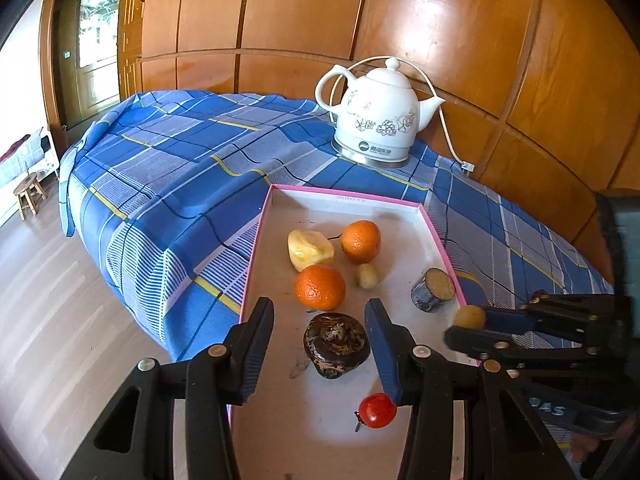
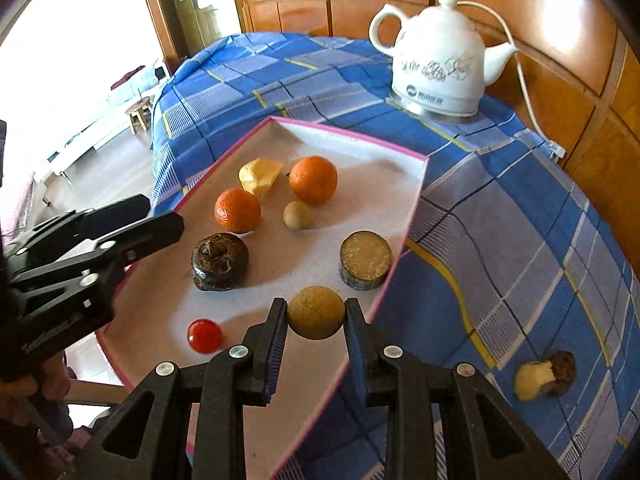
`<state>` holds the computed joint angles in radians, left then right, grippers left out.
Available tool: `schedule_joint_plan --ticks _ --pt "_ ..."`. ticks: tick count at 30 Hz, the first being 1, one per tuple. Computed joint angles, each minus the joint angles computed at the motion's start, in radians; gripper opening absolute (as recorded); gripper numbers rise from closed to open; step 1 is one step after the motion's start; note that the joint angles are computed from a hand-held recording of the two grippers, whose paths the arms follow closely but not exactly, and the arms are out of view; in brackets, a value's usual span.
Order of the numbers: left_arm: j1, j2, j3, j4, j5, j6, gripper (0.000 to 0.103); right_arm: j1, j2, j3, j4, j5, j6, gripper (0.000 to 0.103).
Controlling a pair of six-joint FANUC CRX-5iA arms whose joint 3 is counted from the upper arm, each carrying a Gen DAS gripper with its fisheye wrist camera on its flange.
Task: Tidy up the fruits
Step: 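Carry the yellow ball into the tray and open the right tool, then grasp the cut dark-skinned piece with the left tool while the right tool approaches the dark round fruit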
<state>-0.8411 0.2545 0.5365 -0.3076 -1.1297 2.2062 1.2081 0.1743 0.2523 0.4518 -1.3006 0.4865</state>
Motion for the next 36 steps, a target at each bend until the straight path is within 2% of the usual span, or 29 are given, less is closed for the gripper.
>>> schedule_joint_plan --ticks 12,36 --pt "-0.003 0.002 0.002 0.001 -0.001 -0.008 0.048 -0.014 0.008 -0.013 -0.023 0.008 -0.021 0.032" --pt "-0.025 0.017 0.033 -0.011 -0.014 -0.026 0.048 0.034 -0.052 -0.086 0.067 0.034 -0.121 0.032"
